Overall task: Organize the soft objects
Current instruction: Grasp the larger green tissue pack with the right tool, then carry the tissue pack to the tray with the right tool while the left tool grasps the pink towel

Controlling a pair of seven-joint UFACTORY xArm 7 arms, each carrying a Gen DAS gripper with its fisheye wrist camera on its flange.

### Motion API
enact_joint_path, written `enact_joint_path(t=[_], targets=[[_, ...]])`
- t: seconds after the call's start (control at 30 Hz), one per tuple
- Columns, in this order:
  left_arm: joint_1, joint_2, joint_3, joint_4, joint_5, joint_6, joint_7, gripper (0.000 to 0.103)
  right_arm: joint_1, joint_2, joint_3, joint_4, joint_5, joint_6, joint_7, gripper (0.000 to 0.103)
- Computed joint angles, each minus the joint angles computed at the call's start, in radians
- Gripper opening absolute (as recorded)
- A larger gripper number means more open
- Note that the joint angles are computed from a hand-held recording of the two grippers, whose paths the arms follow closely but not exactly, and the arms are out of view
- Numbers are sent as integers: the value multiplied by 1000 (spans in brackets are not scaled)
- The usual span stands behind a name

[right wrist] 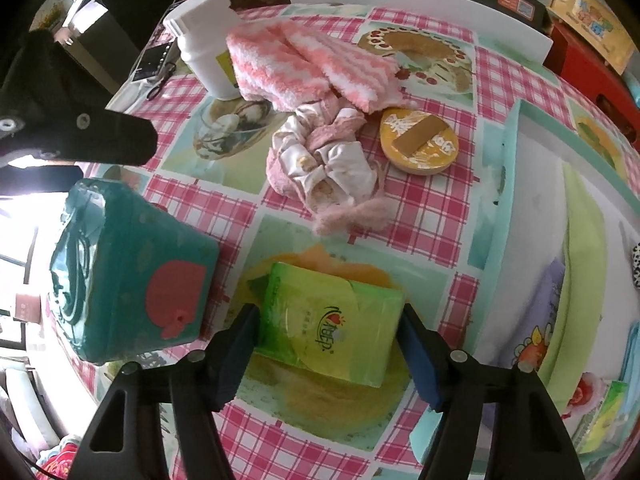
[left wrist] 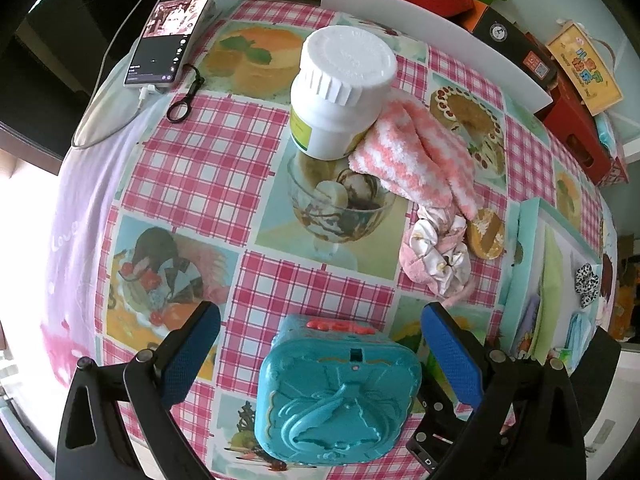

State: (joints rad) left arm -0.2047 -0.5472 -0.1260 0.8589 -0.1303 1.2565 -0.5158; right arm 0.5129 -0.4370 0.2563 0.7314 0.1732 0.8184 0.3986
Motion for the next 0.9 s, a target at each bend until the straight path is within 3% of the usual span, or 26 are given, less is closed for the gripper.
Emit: enact_joint_path(t=[0.37, 0.9], targets=[[0, 34, -5, 40, -10, 8, -40, 100, -16, -103, -37, -15, 31, 19, -33, 71], [-25, 114, -43, 96, 27, -47, -119, 100, -136, -240, -57, -34, -35, 67, -8, 71]])
